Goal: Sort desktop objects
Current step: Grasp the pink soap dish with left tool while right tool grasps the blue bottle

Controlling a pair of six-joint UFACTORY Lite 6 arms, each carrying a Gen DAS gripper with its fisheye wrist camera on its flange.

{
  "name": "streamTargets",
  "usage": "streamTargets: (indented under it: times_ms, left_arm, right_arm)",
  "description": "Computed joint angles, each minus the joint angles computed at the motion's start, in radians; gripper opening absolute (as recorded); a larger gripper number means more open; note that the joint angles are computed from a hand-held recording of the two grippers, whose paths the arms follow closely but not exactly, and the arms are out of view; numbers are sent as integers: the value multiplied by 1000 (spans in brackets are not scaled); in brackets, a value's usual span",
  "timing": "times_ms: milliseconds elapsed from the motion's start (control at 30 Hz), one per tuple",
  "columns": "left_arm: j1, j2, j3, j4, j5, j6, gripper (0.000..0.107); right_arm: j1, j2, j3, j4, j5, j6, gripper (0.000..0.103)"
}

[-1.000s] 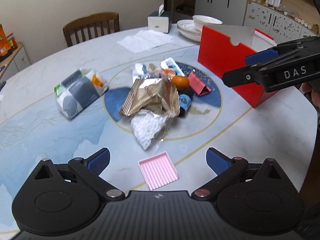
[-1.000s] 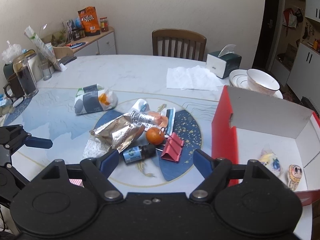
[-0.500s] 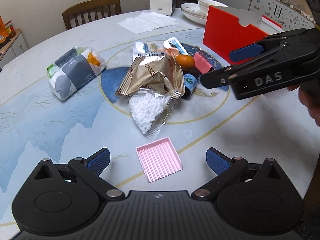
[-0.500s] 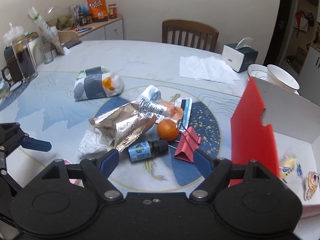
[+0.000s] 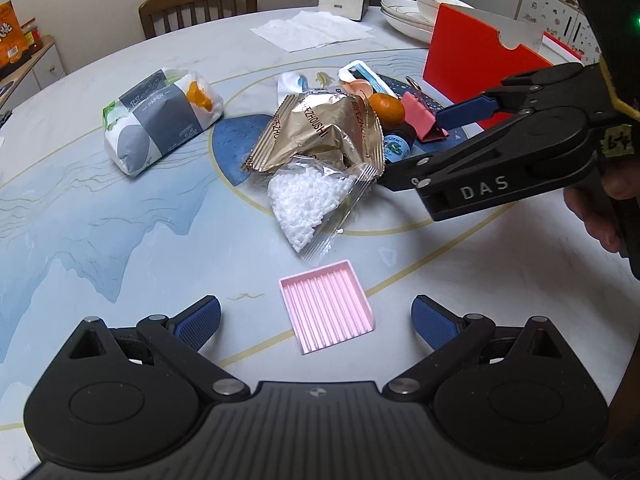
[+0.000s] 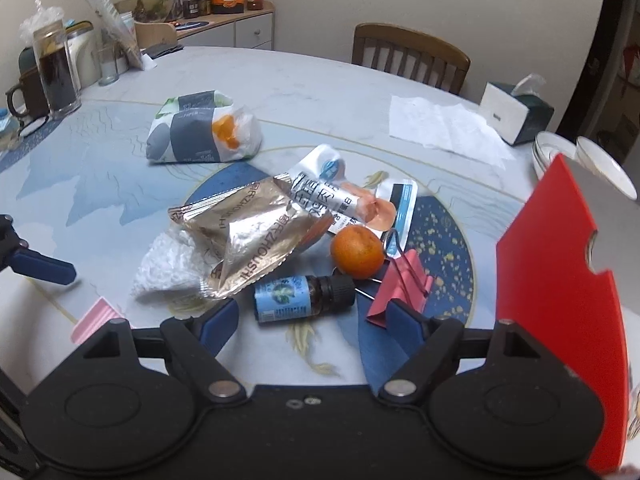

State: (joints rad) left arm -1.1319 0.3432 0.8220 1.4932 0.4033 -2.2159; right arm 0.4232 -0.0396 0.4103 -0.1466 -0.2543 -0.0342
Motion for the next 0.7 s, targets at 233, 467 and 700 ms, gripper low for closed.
streamTargets:
  times_ms: [233,467,700]
  left_arm:
    - [-10,12,16,-28,5,19,94]
    - [-31,24,39,-105,31,95,85]
    - [-46,20,46,-108,33,116,70]
  right_arm:
    - [37,50,24,106,-23,-130,79]
    - [21,89,60,25,-13,-44,78]
    - [12,105,75,-38,-2,38,66]
